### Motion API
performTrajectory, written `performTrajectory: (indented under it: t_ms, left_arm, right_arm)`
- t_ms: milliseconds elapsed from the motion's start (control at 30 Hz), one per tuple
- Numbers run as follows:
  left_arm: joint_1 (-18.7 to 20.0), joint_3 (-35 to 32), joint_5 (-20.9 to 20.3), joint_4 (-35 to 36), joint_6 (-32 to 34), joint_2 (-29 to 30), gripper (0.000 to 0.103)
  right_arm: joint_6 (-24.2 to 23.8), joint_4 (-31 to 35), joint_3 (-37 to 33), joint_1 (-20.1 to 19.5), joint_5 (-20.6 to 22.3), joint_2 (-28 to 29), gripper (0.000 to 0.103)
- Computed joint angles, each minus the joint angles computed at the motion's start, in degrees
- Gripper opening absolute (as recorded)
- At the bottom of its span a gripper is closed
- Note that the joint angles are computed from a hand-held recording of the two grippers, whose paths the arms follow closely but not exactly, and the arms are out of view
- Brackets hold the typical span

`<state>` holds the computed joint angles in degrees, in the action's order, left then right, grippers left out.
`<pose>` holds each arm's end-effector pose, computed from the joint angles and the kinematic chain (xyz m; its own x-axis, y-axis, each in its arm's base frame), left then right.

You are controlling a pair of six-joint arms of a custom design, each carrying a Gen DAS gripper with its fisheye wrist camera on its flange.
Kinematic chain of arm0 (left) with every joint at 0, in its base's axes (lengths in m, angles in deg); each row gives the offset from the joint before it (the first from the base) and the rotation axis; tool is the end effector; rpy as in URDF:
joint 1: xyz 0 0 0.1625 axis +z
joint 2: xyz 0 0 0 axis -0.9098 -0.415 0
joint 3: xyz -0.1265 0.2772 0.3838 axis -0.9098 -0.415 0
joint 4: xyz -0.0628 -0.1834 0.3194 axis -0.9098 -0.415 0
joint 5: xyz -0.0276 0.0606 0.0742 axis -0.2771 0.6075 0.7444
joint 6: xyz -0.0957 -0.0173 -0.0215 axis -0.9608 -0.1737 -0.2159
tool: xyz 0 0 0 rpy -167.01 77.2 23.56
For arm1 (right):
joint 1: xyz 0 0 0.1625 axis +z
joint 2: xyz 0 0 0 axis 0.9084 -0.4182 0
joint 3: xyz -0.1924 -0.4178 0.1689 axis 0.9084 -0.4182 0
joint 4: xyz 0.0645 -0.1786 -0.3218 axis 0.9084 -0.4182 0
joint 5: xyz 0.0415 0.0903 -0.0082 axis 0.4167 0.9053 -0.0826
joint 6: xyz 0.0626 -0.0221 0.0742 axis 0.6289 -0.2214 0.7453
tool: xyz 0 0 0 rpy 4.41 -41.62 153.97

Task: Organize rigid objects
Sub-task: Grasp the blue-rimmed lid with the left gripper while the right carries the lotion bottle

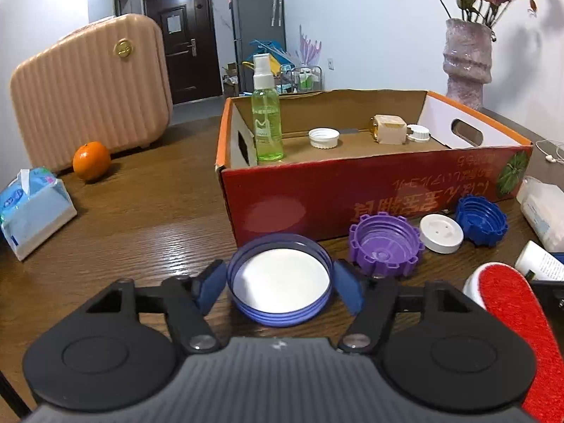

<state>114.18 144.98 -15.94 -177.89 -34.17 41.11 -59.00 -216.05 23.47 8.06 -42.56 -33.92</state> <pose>-0.3011 -0.6686 -0.0609 -0.6476 0.1069 -0.7545 0.6632 0.5666 -0.4889 -0.0515 -0.6306 0.2828 -0.6722 -0.3383 0.6586 -0.7004 0.5787 -0.4177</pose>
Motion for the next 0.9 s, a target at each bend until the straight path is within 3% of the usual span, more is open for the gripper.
performTrajectory:
  t_ms: [33,67,200,400,467,567,667,733,833,900]
  left_arm:
    - [0.0,0.3,-0.2,-0.5,0.1,-0.1,0.067]
    - [-0.1,0.8,-0.1,-0.7,0.3,-0.3,0.067]
    - [-1.6,3.2,0.7,-4.7,1.3,-0.8,0.067]
    - [-3.7,4.0,-0.8,-10.3,4.6,-2.2,0.067]
    - [-3.4,2.0,-2.9,-8.1,5.1,-2.9,0.067]
    - [-1.9,-5.3,-4.9,1.3,3.9,-2.9,0.067]
    - [0.0,-16.0,-4.6,11.8,4.8,-0.4,0.067]
    - [1.1,-23.8,-2.6,18.3,4.7,2.5,0.067]
    - [2.5,-33.7,0.0,26.4,4.1,6.7,0.067]
    - [3.1,-35.6,-0.7,28.2,5.1,7.6,0.068]
  right_arm:
    - [-0.1,0.3,-0.6,0.2,0.0,0.4,0.035]
    - [0.0,0.6,-1.0,0.2,0.1,0.5,0.027]
    - [0.9,-0.3,-0.3,0.0,0.8,0.3,0.027]
    - [2.2,-3.0,2.1,-0.3,6.0,-2.5,0.026]
    - [2.1,-1.6,1.0,0.5,7.5,-3.6,0.026]
    - [2.6,3.0,-5.2,2.6,7.3,-3.2,0.027]
    - [7.6,13.3,-17.6,5.0,3.8,0.3,0.027]
    - [11.5,21.3,-27.8,6.6,-1.3,4.5,0.027]
    - [9.8,25.0,-40.8,9.0,-12.4,12.5,0.027]
    - [8.9,27.2,-47.6,9.7,-17.4,16.9,0.027]
